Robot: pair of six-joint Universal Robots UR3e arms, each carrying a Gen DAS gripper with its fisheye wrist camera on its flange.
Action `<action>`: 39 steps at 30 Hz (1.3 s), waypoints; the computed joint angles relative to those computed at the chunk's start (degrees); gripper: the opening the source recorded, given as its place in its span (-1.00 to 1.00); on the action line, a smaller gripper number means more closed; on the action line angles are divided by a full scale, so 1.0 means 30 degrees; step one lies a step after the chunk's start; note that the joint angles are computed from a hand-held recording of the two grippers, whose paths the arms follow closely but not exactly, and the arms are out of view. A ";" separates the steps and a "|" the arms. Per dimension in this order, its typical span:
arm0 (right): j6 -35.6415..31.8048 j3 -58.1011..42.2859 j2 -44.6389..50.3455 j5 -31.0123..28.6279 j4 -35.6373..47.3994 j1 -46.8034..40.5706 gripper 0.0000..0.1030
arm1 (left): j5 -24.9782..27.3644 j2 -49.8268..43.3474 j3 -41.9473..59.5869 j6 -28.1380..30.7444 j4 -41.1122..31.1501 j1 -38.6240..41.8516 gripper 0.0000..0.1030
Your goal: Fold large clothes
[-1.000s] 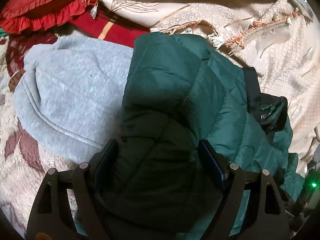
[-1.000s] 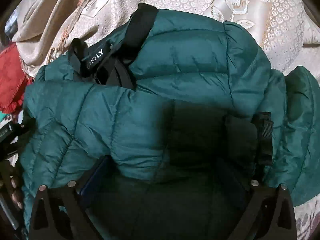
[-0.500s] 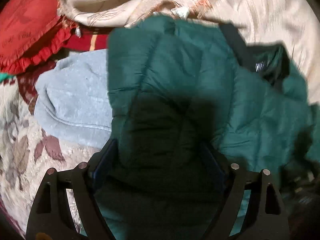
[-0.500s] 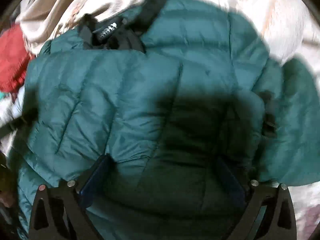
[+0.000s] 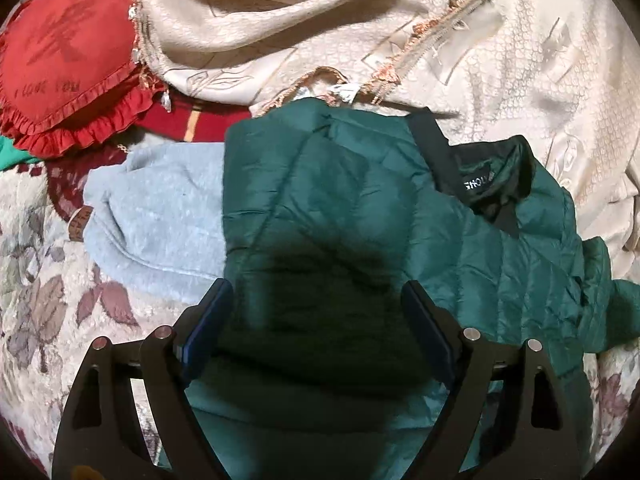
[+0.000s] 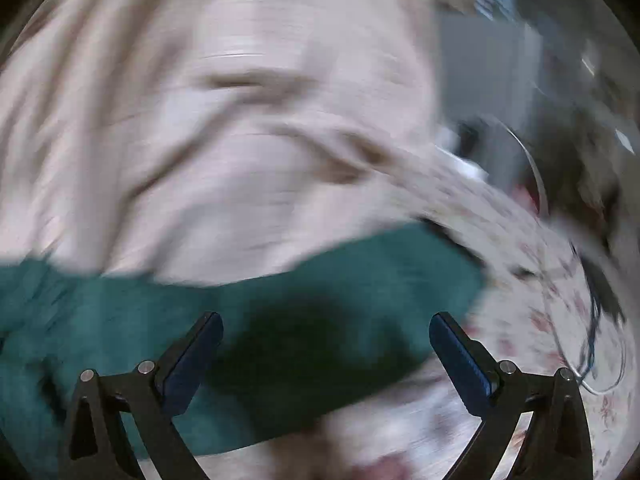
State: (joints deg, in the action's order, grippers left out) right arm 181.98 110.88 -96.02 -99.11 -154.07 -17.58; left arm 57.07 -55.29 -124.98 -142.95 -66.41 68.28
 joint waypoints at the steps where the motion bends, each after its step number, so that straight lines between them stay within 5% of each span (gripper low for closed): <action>1: 0.0048 0.0193 -0.0060 0.1008 0.0033 -0.0985 0.99 | 0.0150 -0.0202 0.0033 -0.0264 0.0233 -0.0361 0.67; 5: -0.1486 -0.0945 0.1050 0.5268 0.2734 -0.4546 0.97 | 0.0705 -0.1509 -0.0326 -0.0829 0.2301 -0.1234 0.67; 10: -0.4256 -0.0947 0.2457 0.5373 0.0263 -0.4051 0.66 | 0.1436 -0.2302 -0.0452 -0.1343 0.3268 -0.1785 0.67; 13: -0.4225 -0.1376 0.3016 0.6133 0.0011 -0.3949 -0.05 | 0.1778 -0.2849 -0.0483 -0.1733 0.4121 -0.2021 0.67; 16: -0.3583 -0.0893 0.2090 0.6036 -0.1037 -0.3571 -0.41 | 0.2048 -0.3389 -0.0262 -0.2196 0.4528 -0.2169 0.67; 21: -0.3084 0.0387 -0.1015 0.6684 -0.1063 -0.2464 -0.50 | 0.2025 -0.3775 0.0174 -0.2230 0.4098 -0.1942 0.67; 25: -0.1495 0.0015 -0.2804 0.5751 0.0761 0.2028 -0.56 | 0.2104 -0.3910 0.0346 -0.1942 0.3601 -0.1787 0.67; 33: 0.2217 -0.2371 0.2167 0.2199 -0.1074 1.2262 -0.61 | 0.2702 -0.3758 -0.0004 -0.1674 0.4065 -0.2355 0.67; 39: 0.3128 -0.4303 0.6781 0.3720 -0.3049 1.5611 -0.61 | 0.2706 -0.3860 0.0138 -0.1915 0.4420 -0.2862 0.67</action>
State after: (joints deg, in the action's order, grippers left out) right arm 191.36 97.97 -75.68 -87.95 -163.22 29.25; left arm 65.19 -66.87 -124.56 -148.70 -53.15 59.70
